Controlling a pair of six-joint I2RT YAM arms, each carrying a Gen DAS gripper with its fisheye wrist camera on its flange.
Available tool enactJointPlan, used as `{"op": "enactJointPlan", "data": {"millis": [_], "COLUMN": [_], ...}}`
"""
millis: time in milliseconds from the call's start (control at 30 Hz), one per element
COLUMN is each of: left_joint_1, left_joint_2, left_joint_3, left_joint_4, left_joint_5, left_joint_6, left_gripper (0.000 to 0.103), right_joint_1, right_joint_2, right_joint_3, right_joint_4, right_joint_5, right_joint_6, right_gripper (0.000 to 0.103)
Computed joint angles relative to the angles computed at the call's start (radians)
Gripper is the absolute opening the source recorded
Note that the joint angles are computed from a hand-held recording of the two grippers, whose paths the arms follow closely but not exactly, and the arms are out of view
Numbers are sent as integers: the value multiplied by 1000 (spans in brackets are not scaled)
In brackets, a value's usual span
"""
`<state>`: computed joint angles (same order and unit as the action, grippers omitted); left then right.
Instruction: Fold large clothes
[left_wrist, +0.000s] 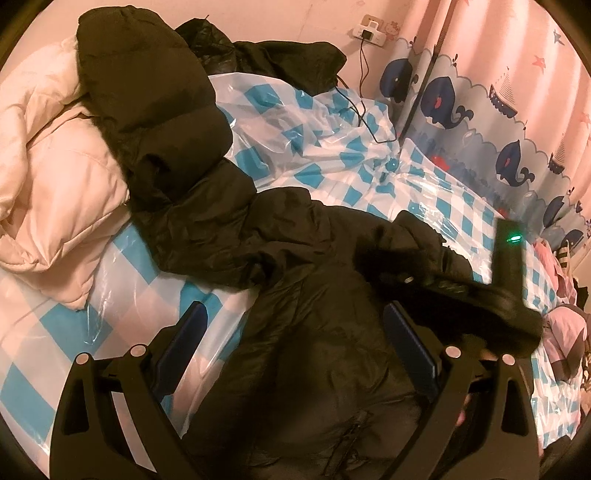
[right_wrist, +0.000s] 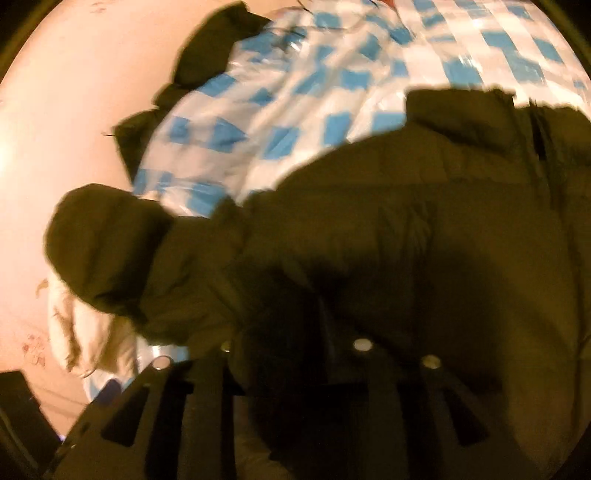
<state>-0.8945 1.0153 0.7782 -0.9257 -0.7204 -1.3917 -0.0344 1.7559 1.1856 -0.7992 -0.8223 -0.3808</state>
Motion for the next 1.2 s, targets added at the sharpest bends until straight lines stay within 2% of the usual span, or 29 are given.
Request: {"op": "enactJointPlan", "data": {"millis": [33,67,100,167,267,333,400,500,600,667,733,767,867,1067,1133,1200], "left_joint_1": [1,4,3,3,-1,3,8,8,5,1,-3,-1,-5,-11,-12,-15], "left_joint_2": [0,-1,1,6,16,22,23,23,28,38,49,55,67,77,79,79], "left_joint_3": [-1,-4,-4,-3,0,1,0,-1,3,10,16,18,24,30,32,33], "left_joint_4": [1,5,6,8,7,11,15,16,13,10,9,12,9,0,2,3], "left_joint_5": [2,4,5,7,7,9,14,11,9,2,-2,0,-3,-8,-9,-15], "left_joint_6": [1,4,3,7,7,12,19,18,20,22,21,26,29,24,24,31], "left_gripper": [92,92,92,92,92,92,92,92,92,92,92,92,92,92,92,92], "right_joint_1": [-21,-47,-70,-115,-134,-163,-218,-309,-374,-407,-395,-384,-393,-488,-507,-513], "right_joint_2": [-15,-39,-77,-85,-29,-30,-84,-168,-146,-51,64,78,47,-217,-215,-138], "right_joint_3": [-2,-18,-51,-51,18,39,20,-52,-86,-49,22,20,19,-181,-210,-223], "right_joint_4": [-15,-3,45,47,-32,-43,-2,150,272,278,212,222,205,322,349,360], "right_joint_5": [-37,-71,-80,-128,-79,-83,-72,55,202,269,337,361,325,243,259,297], "right_joint_6": [-25,-32,-15,-29,-57,-57,-48,5,32,52,22,3,-18,-147,-157,-152], "right_gripper": [74,93,95,95,95,95,95,95,95,95,96,96,95,95,96,96]}}
